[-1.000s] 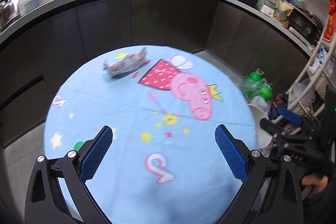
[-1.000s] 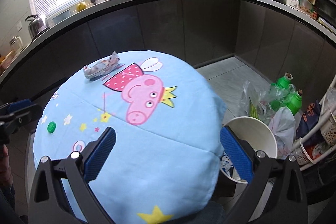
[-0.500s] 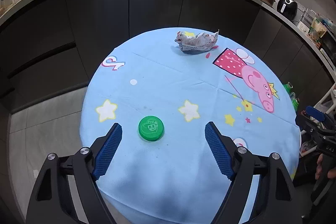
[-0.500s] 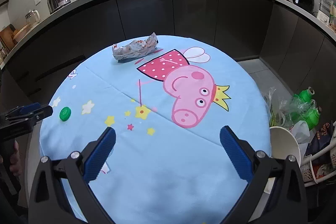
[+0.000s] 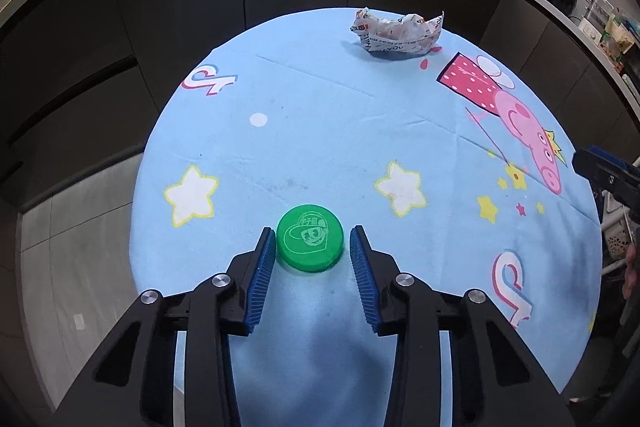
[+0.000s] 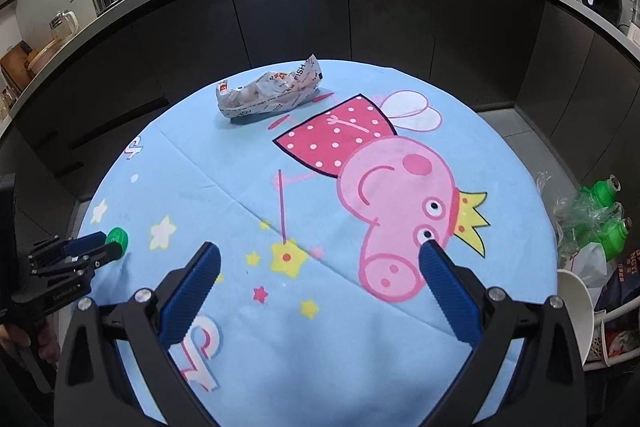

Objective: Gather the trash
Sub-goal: 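Grasp the green bottle cap with the left gripper while the right grasps the fish-print wrapper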

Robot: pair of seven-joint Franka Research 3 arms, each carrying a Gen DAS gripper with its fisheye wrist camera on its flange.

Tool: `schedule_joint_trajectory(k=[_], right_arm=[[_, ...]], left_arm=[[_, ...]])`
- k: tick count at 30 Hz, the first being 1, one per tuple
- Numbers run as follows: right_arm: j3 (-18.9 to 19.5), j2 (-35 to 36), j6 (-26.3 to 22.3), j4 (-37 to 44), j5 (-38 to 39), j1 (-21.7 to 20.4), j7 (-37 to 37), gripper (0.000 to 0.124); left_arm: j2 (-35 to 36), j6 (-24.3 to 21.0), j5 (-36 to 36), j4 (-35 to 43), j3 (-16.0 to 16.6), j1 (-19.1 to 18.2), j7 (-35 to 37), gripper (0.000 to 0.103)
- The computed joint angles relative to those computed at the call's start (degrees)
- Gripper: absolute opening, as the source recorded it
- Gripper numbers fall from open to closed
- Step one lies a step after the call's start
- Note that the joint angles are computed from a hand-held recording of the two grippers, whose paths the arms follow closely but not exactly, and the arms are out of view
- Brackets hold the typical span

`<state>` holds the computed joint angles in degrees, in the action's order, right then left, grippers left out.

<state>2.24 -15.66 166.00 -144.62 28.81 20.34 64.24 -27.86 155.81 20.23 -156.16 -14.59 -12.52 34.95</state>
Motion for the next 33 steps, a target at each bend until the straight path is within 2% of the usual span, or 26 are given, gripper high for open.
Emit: schedule_joint_trajectory(k=[3,10,14,17,20,23,25,27,28,30,31,33], right_arm=[[-0.9,4.2,-0.1,4.4,2.9,2.0,-2.9,0.100],[1.8,15.6,-3.1,17.1,7.4,1.4,-4.4,0.099],[3.1,23.1,-5.2,25.9,1.3,0.7,4.1,0.099],[4.1,27.6,-7.3,32.1,1.8,-0.1,8.6,0.099],[3.6,30.8,-8.7,36.7,0.1,0.1,16.9,0.099],[1.7,33.4,-8.8,39.9,-6.1,1.9,26.5,0.099],[1.7,35.1,-9.4,41.7,-7.7,2.0,30.0,0.093],[0.8,37.0,-11.3,44.0,-11.3,3.0,33.6,0.080],[0.7,37.5,-12.1,44.4,-12.9,3.1,34.2,0.059],[3.3,37.4,-11.4,43.5,-10.3,0.9,30.9,0.046],[4.6,37.2,-11.0,43.0,-8.8,-0.2,28.5,0.034],[5.0,36.1,-10.9,41.7,-8.6,-0.5,25.7,0.028]], left_arm=[[0.2,0.8,0.0,-0.3,0.2,0.1,0.1,0.034],[-0.1,2.2,0.3,-0.9,0.4,-0.1,0.7,0.034],[-0.9,3.8,-1.3,-2.1,1.5,-0.6,1.4,0.034],[-1.1,4.5,-2.4,-2.4,2.0,-0.9,2.1,0.034],[-1.0,5.0,-3.1,-2.5,2.2,-0.9,2.7,0.034],[-0.9,5.5,-3.7,-2.5,2.4,-0.8,3.3,0.034],[-1.1,5.8,-4.1,-2.9,2.4,-0.8,3.5,0.034],[-1.7,5.8,-4.6,-3.3,2.6,-1.0,3.7,0.034],[-1.8,5.9,-4.8,-3.4,2.6,-1.0,3.7,0.034],[-1.9,6.0,-5.2,-3.5,2.7,-0.9,3.7,0.034],[-2.0,6.2,-5.4,-3.7,2.7,-1.0,3.6,0.034],[-2.2,6.0,-5.5,-3.7,2.5,-0.9,3.6,0.034]])
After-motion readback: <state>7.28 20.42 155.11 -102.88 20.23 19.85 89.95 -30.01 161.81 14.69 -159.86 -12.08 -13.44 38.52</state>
